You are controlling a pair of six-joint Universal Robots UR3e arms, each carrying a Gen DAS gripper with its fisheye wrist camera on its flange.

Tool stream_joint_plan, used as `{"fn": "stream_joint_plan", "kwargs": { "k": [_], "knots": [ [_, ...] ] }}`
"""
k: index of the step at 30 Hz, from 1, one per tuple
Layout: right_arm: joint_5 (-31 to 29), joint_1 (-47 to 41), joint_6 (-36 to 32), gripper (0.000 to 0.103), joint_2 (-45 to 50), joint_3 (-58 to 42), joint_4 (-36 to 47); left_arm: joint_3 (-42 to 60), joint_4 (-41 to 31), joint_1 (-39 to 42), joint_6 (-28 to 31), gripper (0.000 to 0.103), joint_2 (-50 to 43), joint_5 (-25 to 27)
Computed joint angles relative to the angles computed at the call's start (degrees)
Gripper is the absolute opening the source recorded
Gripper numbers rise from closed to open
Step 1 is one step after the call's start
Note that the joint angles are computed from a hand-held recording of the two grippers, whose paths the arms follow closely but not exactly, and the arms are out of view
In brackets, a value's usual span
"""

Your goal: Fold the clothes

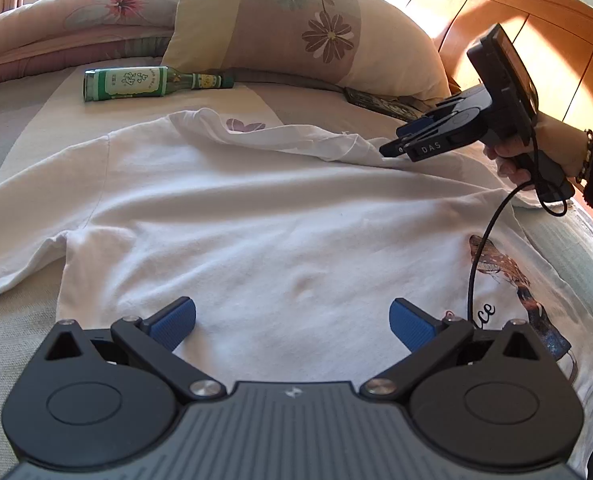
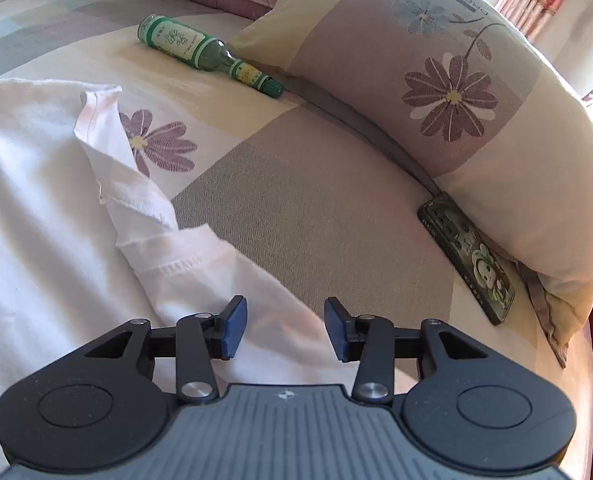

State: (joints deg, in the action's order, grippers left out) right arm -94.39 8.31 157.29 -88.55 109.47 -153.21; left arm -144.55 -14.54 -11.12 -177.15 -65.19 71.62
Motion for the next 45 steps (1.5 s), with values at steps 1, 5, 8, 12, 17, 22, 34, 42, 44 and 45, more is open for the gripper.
{"fn": "stream_joint_plan", "kwargs": {
  "k": [1,5,8,12,17,22,34,42,44,45],
  "knots": [
    [1.75,-0.76,-0.02,0.050,1.10,-1.79,-0.10,0.01,0.44,-0.16,-0.14,0.102,-0.35,0.29],
    [2.42,-0.32,-4.15,0.054,5.94,-6.99,4.47,-0.16,0.55,0.26,-0.05,0.102,-0.29,-0.14],
    [4.83,-1.26,-5.31,0.051,4.92,-6.31,6.36,-0.23,-0.13,0.69,0.23,0.102,0.32,-0.60],
    [11.52,-4.85,-5.66,0.022,0.91,-4.08,10.84,-0.25,0.16,0.55,0.17,0.102,0.17,-0.36],
    [3.16,-1.24,-2.55,0.007,3.59,-3.06,0.60,-0.54,1.45,0.41,-0.37,0.102,-0.28,-0.09],
    [-5.85,0.09,4.63,0.007,9.78,-6.32,-8.64,-1.08,1.79,1.28,-0.81,0.102,0.26,-0.87],
    [-0.89,-1.34,22.36,0.058,-3.42,-1.65,7.52,-1.97,0.20,4.17,-2.51,0.102,4.30,-1.77],
    [0.31,-6.09,27.89,0.096,7.95,-1.28,-4.70,-1.65,2.72,2.85,-2.89,0.102,0.37,0.30],
    [1.64,-7.71,27.05,0.103,12.66,-4.85,-7.56,-1.75,3.56,2.89,-2.90,0.102,-0.28,0.32],
    [2.19,-8.24,26.79,0.103,14.03,-6.85,-6.70,-1.82,3.61,2.92,-2.82,0.102,-0.24,0.27]
  ]
}}
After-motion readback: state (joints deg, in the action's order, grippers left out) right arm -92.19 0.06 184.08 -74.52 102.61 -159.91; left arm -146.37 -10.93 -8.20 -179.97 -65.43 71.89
